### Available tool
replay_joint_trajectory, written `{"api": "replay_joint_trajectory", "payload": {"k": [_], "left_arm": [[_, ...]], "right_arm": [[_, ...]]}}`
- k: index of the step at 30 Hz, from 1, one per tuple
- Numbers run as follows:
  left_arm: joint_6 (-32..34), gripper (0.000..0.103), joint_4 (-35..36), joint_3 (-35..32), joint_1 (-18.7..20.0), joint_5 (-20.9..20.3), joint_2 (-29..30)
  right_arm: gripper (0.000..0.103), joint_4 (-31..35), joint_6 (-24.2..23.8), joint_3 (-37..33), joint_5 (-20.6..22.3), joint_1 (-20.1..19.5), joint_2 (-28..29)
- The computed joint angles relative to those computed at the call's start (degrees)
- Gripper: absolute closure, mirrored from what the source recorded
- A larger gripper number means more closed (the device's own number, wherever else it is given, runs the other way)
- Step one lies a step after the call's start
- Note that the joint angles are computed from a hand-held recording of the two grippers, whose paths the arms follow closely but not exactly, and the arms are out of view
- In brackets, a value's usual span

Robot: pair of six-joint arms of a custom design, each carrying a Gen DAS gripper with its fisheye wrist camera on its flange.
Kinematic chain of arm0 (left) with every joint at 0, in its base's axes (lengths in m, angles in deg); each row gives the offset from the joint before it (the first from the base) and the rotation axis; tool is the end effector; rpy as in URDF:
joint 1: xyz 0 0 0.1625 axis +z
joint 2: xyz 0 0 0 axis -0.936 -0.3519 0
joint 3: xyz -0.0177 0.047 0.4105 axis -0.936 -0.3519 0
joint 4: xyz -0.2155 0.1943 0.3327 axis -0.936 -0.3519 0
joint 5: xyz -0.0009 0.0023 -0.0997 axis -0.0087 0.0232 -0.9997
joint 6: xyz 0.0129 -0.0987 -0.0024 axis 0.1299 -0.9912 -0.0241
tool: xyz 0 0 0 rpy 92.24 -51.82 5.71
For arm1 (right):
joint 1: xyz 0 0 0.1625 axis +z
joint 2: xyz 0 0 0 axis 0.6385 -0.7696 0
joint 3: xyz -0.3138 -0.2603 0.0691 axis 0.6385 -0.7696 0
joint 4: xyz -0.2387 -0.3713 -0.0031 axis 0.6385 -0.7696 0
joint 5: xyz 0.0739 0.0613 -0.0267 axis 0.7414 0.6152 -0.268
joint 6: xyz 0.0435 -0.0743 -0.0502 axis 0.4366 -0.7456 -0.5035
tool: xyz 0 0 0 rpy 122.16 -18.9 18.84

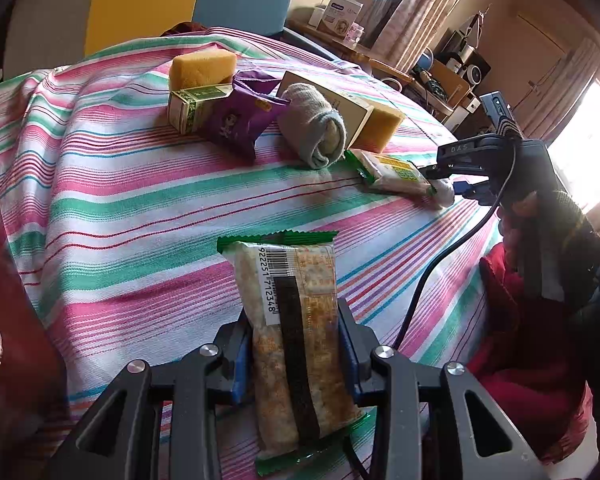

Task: Organize objects
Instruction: 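Lift the granola bar packet with the left gripper while the right gripper grasps the wrapped cotton ball, then place the granola bar packet in the gold tray beside the sponge with the left gripper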

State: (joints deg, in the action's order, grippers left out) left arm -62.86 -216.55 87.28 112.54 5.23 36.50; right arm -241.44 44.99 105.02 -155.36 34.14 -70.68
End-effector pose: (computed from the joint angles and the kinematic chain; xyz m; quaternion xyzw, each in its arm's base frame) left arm -0.2697 -0.4787 -0.0235 0.3006 0.9396 -0.1084 0.1224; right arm -0.0771 -0.5449 0.3368 -0.1928 -0.8765 0.2924 0.3303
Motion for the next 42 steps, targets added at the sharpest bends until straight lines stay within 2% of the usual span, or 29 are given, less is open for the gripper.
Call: {"api": "replay_joint_trajectory", "payload": {"k": [6,18,21,24,27,33,38,40,41,42], "left_arm": [[0.7,0.068,-0.5,0.5,-0.7,1.3,-0.1],[1.5,0.068,0.0,0.6,-1.5,3.1,-0.3],[0.5,0.069,1.0,0.9,-1.9,4.3,-1.2],[0.6,0.069,-1.2,2.3,-2.7,4.7,-3.9],[0.3,0.069,-2.9,3.7,-4.0,7.1,-7.5],[-3.3,0.069,-0.3,5.9,-4.7,16.2,-14.5],[-8.7,0.069,4.9,8.0,-2.4,21.9,-21.0],[-10.7,0.069,6.7,9.1,-1.3,23.2,-23.5],[-12.4,0.069,8.3,9.7,-0.3,24.1,-25.5],[-13.8,0.069,9.4,10.5,0.0,24.9,-26.9]], "right_arm": [[0.064,-0.6,-2.3,0.2,-2.5,0.8,0.3],[0.061,-0.8,-5.1,1.0,-3.7,1.0,-0.8],[0.062,-1.0,-6.0,1.2,-4.3,1.0,-1.0],[0.062,-1.3,-6.9,1.4,-4.9,1.1,-1.3],[0.062,-1.2,-7.3,1.8,-4.8,0.9,-2.1],[0.062,-2.3,-6.3,2.9,-6.4,2.6,-1.2],[0.062,-2.9,-6.6,3.0,-7.7,3.6,-0.5],[0.062,-3.0,-8.0,3.1,-7.4,2.7,-1.4],[0.062,-3.2,-7.8,1.4,-7.4,2.8,1.0],[0.062,-3.5,-7.9,1.5,-7.5,2.9,1.0]]}}
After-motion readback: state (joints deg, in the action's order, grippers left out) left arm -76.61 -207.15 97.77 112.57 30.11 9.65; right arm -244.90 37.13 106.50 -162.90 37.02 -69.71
